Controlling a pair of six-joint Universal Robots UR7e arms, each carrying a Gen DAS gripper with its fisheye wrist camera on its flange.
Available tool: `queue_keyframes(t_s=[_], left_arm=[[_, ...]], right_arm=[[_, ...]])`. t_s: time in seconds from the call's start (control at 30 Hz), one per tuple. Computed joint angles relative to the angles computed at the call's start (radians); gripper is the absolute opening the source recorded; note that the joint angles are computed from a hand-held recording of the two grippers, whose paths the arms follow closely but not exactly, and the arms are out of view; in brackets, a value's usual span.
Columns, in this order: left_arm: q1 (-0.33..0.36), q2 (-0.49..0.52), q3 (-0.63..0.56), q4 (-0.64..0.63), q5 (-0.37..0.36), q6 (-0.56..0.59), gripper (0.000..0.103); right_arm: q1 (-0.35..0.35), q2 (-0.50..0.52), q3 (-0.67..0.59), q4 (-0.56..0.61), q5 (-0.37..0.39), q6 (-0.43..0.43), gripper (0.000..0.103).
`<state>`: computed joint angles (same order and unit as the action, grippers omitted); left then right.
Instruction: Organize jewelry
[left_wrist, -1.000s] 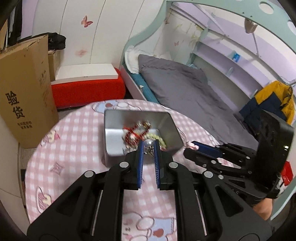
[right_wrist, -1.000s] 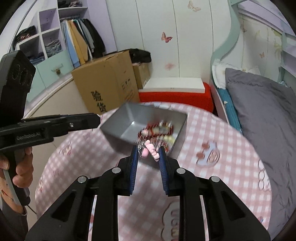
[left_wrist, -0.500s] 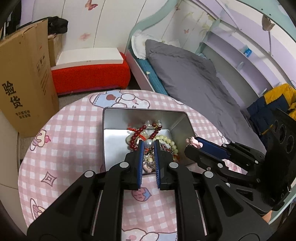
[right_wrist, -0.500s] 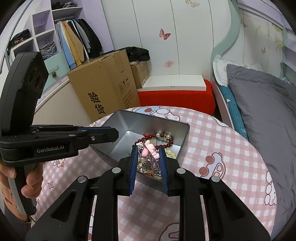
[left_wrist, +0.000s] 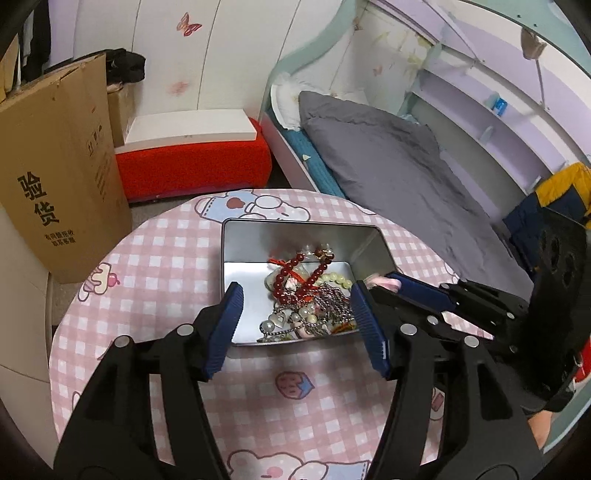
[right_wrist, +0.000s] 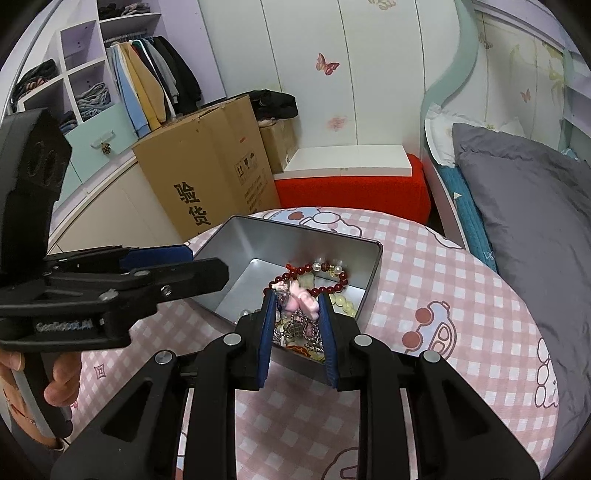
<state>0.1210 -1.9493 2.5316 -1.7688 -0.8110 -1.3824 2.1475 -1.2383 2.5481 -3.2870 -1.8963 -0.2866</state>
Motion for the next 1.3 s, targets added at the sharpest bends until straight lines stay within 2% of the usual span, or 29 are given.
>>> queue_keyframes(t_s=[0.07,0.17,0.33,0.57,0.83,1.07,1.3], left_arm=[[-0.023,-0.003,-0.013,0.061,0.009,-0.047,0.060],[-0.052,-0.009,-0.030,0.131,0.012,-0.094,0.061],[-0.164,0.001,-0.074,0.344,0.014,-0.261,0.068],[-0.329,0.072,-0.153,0.611,-0.026,-0.487,0.079],[-0.525,0.177,-0.236,0.820,-0.120,-0.683,0.092],[-0.664,0.278,-0.297,0.904,-0.199,-0.762,0.094],[-0.780,0.355,-0.356,0.960,-0.263,-0.850,0.094]], right_arm=[[0.004,0.001,0.000,-0.009,-0.002,0.002,0.022],[0.016,-0.007,0.002,-0.012,-0.014,0.010,0.029],[0.045,-0.053,0.019,-0.013,-0.031,0.030,0.038],[0.119,-0.148,0.057,-0.012,-0.061,0.066,0.052],[0.287,-0.271,0.099,0.011,-0.172,0.151,0.069],[0.444,-0.353,0.124,0.048,-0.266,0.249,0.079],[0.580,-0.424,0.124,0.151,-0.342,0.342,0.083]])
